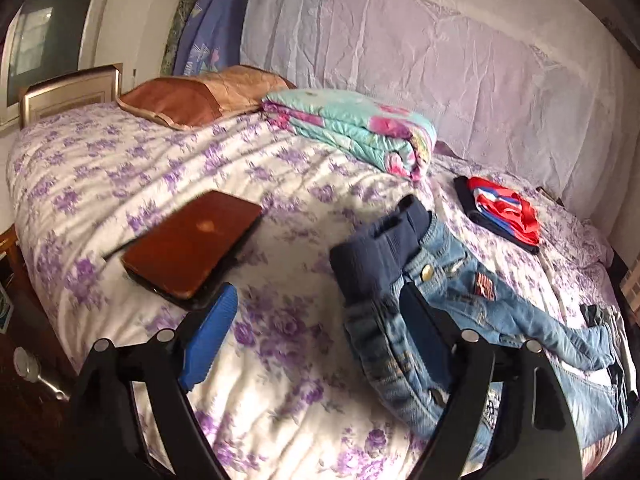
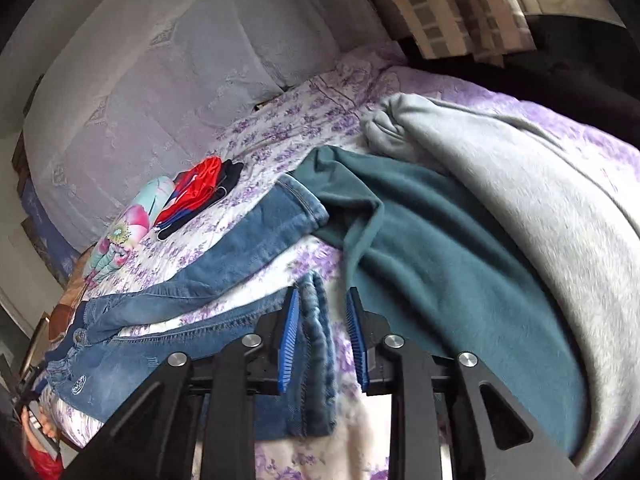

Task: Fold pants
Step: 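Grasp the dark ribbed waistband with the left tool while the right tool grasps the leg hem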

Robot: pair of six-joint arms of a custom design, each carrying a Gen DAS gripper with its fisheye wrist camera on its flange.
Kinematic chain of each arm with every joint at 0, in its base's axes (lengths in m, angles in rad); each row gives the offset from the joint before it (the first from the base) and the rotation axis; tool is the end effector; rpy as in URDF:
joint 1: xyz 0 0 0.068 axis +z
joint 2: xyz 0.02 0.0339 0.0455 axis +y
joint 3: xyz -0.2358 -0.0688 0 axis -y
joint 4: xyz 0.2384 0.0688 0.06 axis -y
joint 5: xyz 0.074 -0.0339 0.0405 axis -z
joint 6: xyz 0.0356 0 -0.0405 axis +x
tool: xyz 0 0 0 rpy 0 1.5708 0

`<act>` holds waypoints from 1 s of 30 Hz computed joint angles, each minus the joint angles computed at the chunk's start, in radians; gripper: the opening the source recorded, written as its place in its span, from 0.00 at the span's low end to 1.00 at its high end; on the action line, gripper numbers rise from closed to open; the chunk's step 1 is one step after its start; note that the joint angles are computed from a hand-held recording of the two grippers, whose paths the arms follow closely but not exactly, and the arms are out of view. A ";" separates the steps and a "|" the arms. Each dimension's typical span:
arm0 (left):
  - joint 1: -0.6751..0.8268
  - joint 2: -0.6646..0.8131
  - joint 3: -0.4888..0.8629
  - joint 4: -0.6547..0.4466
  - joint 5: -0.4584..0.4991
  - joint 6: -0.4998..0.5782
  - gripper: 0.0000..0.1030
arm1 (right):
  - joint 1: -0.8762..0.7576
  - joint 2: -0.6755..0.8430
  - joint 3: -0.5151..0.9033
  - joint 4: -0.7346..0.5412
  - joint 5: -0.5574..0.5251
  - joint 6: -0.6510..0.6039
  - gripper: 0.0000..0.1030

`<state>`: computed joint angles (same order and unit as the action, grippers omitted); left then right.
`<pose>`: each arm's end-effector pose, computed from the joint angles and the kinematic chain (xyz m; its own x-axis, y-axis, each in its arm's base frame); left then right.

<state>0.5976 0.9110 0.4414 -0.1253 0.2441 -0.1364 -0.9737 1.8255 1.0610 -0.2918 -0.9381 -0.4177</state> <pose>0.1744 0.1083 0.1846 -0.4073 -0.4368 -0.8021 -0.4400 0.8634 -0.2468 0.2148 -0.2648 0.1372 -0.5552 0.3900 -0.7346 0.0445 0.8959 0.4421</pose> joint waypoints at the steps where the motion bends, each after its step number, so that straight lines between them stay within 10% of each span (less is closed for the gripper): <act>1: -0.013 0.018 0.029 -0.002 -0.017 0.000 0.78 | 0.022 0.013 0.037 -0.033 -0.005 0.004 0.37; 13: -0.173 0.581 0.566 -0.121 -0.014 0.001 0.84 | 0.233 0.333 0.496 -0.321 0.065 0.193 0.42; 17: -0.205 0.750 0.746 -0.237 0.007 -0.006 0.84 | 0.282 0.411 0.579 -0.329 0.086 0.284 0.57; 30: -0.255 1.132 1.265 -0.599 0.057 0.062 0.85 | 0.354 0.511 0.723 -0.341 0.096 0.383 0.59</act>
<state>0.3429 2.0435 1.7065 -0.7247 0.3011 -0.0744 -0.6201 2.3362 1.7841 -0.6330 -0.8421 -0.0349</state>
